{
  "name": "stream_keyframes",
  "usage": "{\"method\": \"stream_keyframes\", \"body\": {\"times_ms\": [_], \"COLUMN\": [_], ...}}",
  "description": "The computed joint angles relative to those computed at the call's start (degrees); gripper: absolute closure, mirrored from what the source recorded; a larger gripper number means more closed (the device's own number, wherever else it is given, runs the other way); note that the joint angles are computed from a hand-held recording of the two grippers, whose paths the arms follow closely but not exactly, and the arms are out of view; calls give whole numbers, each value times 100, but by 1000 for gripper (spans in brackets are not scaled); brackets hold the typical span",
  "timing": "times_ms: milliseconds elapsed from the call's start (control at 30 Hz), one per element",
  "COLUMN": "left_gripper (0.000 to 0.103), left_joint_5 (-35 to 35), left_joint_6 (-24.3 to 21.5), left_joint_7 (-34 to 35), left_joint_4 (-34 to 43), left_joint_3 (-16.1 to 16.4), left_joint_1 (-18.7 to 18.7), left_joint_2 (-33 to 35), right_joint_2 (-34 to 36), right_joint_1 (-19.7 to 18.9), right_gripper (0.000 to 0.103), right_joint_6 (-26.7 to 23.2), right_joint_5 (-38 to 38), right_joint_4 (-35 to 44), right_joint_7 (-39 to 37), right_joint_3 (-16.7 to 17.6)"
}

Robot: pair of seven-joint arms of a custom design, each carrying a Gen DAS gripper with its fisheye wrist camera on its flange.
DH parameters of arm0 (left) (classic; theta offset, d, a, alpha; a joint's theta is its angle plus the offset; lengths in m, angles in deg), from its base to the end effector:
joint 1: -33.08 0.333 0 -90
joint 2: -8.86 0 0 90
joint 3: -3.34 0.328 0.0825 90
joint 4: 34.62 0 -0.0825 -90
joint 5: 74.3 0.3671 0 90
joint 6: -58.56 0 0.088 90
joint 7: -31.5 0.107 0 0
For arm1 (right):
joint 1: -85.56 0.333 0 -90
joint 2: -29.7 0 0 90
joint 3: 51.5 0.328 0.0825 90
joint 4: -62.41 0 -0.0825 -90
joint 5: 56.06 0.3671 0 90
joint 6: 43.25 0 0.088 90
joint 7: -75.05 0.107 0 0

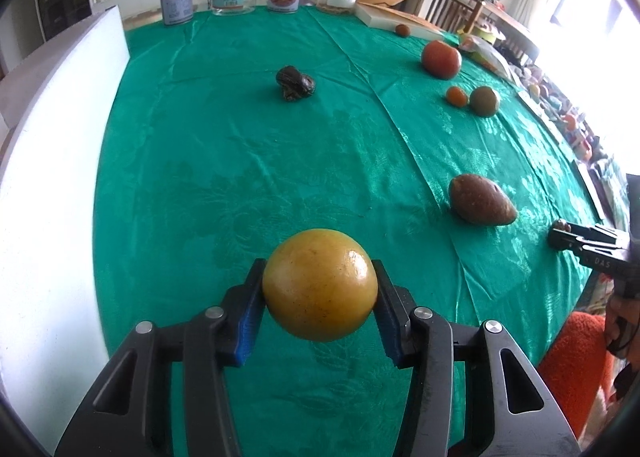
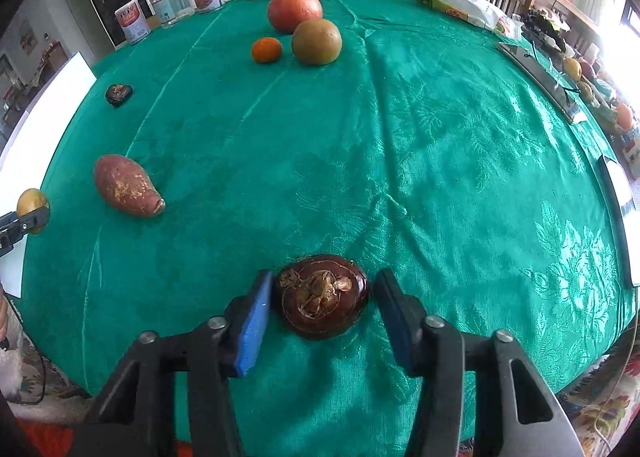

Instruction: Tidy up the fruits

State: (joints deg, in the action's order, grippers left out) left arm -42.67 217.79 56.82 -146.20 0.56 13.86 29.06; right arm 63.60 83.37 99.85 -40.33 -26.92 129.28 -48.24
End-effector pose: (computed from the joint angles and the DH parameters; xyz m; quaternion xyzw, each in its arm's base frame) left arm 0.5879 -0.2599 0.3706 -0.7687 0.5784 -0.2258 0.1535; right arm 0.7227 0.0041 0.3566 -0.8254 0.5259 -0.0977 0.1805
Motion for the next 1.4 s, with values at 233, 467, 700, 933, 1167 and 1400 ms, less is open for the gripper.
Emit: {"method": "stream_keyframes", "body": {"times_ms": [233, 467, 700, 933, 1167, 1400], "left_gripper": [52, 52, 52, 52, 52, 40], "left_joint_5": [130, 582, 224, -246, -508, -368], "left_joint_6": [628, 734, -416, -716, -644, -920], "left_joint_7": [-354, -1100, -1314, -1105, -816, -910], "left_joint_4": [-785, -2099, -3211, -3658, -3697, -3539], "left_joint_3": [-68, -251, -486, -657, -816, -945], "left_joint_1": [65, 651, 1535, 2241, 2482, 2538], "left_joint_2": [-873, -2661, -3896, -3966, -3764, -3568], "right_joint_2": [-592, -1378, -1607, -1190, -896, -817], "right_joint_1": [-357, -14, 901, 2054, 2711, 2662], "right_gripper": [57, 57, 57, 57, 57, 47], "right_joint_6": [-347, -1658, -2310, -2174, -1592, -1150], "right_joint_5": [819, 1981, 2442, 2048, 1114, 993], "right_joint_4": [-374, -689, -844, -263, -188, -311], "right_joint_7": [-349, -1530, -2174, -2166, -2040, -2144], "right_joint_3": [371, 888, 1150, 1081, 1005, 1131]}}
